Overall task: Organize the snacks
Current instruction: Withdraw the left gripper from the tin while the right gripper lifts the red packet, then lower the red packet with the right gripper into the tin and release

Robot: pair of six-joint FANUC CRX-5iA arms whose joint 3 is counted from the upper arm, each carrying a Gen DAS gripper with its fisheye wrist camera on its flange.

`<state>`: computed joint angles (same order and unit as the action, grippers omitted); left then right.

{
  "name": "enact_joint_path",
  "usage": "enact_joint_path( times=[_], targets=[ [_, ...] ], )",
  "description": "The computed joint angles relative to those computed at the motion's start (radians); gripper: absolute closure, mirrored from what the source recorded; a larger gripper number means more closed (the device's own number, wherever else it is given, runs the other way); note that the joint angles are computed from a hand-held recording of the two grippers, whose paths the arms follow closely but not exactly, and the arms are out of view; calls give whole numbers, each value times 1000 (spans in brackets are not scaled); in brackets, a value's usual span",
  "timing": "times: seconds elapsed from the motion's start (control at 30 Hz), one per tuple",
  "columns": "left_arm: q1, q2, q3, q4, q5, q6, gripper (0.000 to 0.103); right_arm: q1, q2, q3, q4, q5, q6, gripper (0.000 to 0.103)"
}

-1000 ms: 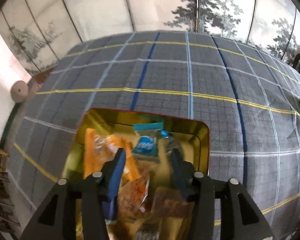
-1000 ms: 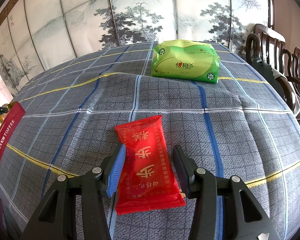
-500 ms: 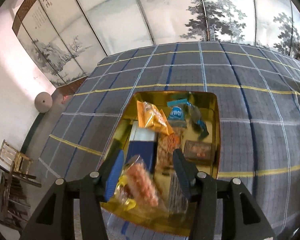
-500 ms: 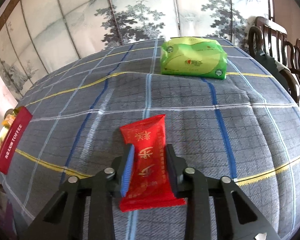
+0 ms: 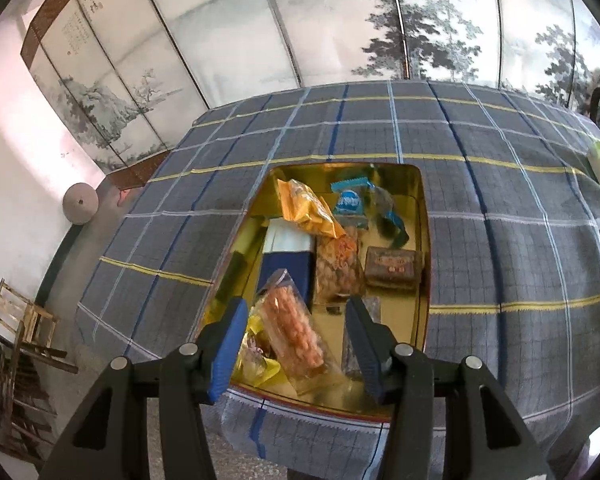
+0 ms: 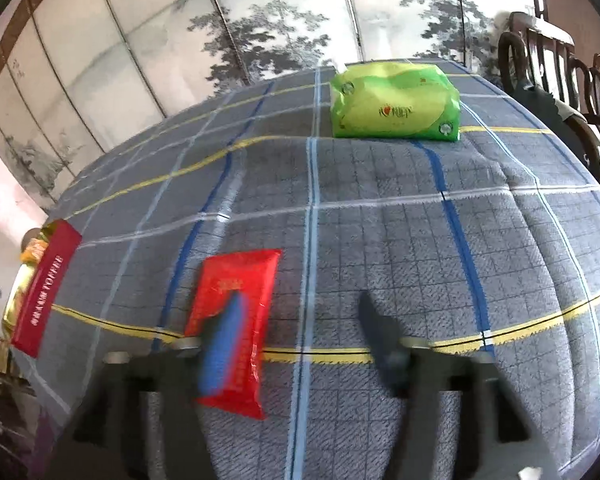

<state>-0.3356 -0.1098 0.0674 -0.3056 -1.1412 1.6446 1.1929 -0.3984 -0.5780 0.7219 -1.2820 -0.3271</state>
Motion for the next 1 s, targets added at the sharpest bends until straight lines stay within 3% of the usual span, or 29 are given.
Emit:
enact_joint_path(
  times=[0.27,0.33,0.4,0.47,0.53,0.63,0.77,0.9,1.0],
  targets=[
    [-26,12,2,10,-12,-12,51,-54,97,115,-69,55,138,32],
    [-34,17,3,8,-17,-15,51,-86,196,196,-147,18,257,40],
    [-31,24,2,21,-24,-24,51,-63,283,235,-113,-62,312,55],
    [-28,24,-4,32,-28,-30,51,-72,286,243,-119,-39,334,63],
    [-24,21,-10,37,-29,-37,51,-88,271,239,-138,-24,345,64],
    [-9,-4,-33,40,-8,-46,51,-70,223,194,-98,35,301,64],
    [28,-41,-63,40,22,-34,50,-55,244,235,-44,53,270,64],
    [66,-55,-72,33,21,-27,50,-53,282,296,11,162,277,64],
    [94,-70,-87,31,24,-24,50,-88,350,387,4,295,349,64]
  ],
)
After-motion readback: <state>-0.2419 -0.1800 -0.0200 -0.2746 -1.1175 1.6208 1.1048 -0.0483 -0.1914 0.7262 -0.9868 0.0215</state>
